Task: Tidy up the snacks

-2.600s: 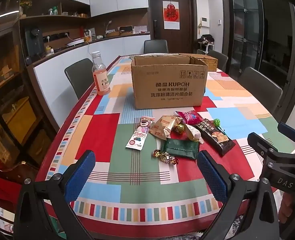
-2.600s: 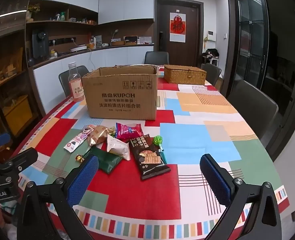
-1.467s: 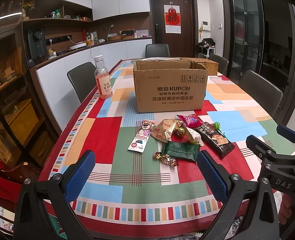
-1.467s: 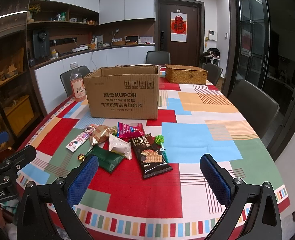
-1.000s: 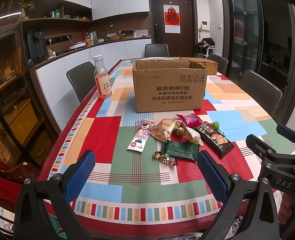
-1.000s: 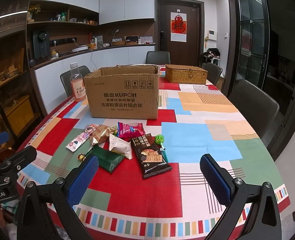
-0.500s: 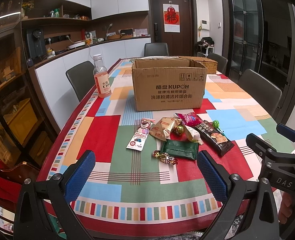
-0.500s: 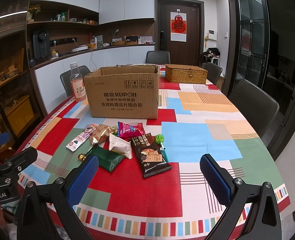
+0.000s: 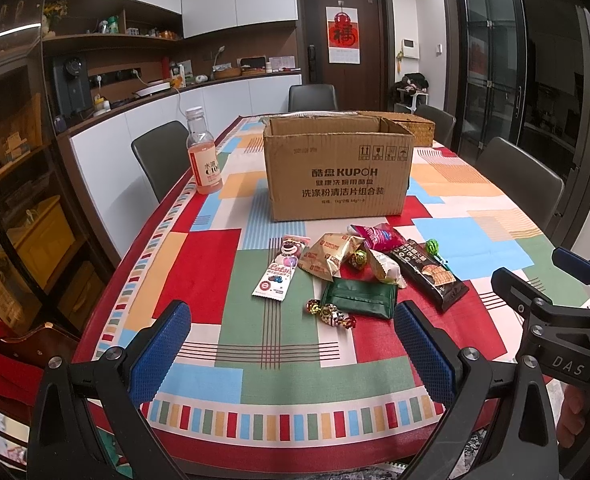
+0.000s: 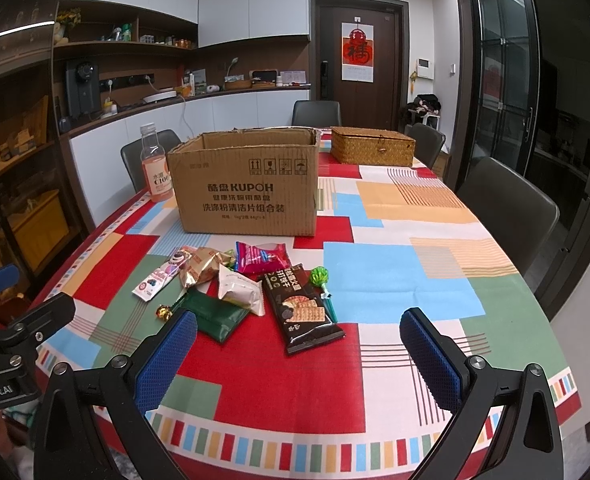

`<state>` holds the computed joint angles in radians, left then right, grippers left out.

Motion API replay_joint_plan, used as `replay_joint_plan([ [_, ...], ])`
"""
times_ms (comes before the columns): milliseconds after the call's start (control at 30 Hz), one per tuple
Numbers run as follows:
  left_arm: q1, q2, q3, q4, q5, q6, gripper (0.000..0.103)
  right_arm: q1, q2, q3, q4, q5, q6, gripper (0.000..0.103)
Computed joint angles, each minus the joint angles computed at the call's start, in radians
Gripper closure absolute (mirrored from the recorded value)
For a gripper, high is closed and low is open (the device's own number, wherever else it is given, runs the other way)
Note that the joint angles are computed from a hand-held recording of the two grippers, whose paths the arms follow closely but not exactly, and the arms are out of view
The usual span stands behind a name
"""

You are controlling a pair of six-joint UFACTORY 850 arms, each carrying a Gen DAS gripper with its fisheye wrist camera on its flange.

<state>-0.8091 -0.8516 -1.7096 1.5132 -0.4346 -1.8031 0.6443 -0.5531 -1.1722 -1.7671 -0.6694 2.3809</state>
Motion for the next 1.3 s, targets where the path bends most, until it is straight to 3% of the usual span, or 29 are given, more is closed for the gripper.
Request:
replay_joint_plan([
  [200,0.003,-0.008,-0.008,-0.013,0.009,0.014,0.000,-0.002,-0.005,0.000,-0.002,0.010,0.004,0.000],
  [700,0.031,-0.091,-0.124,-0.268,0.101,0.295,0.002,-0.050,-0.065,-0.064,0.024,0.128,-0.088,0.001],
  [1033,0.060,-0.224,-0.331,-0.823,0.099,0.864,0.028,-0.094,-0.142,-0.149,0.081,0.211,-0.216,0.013],
  [1300,0.082,-0.365,-0.554,-1.184,-0.004,1.204,0.046,-0.126,-0.206,-0.230,0.159,0.273,-0.346,0.025],
])
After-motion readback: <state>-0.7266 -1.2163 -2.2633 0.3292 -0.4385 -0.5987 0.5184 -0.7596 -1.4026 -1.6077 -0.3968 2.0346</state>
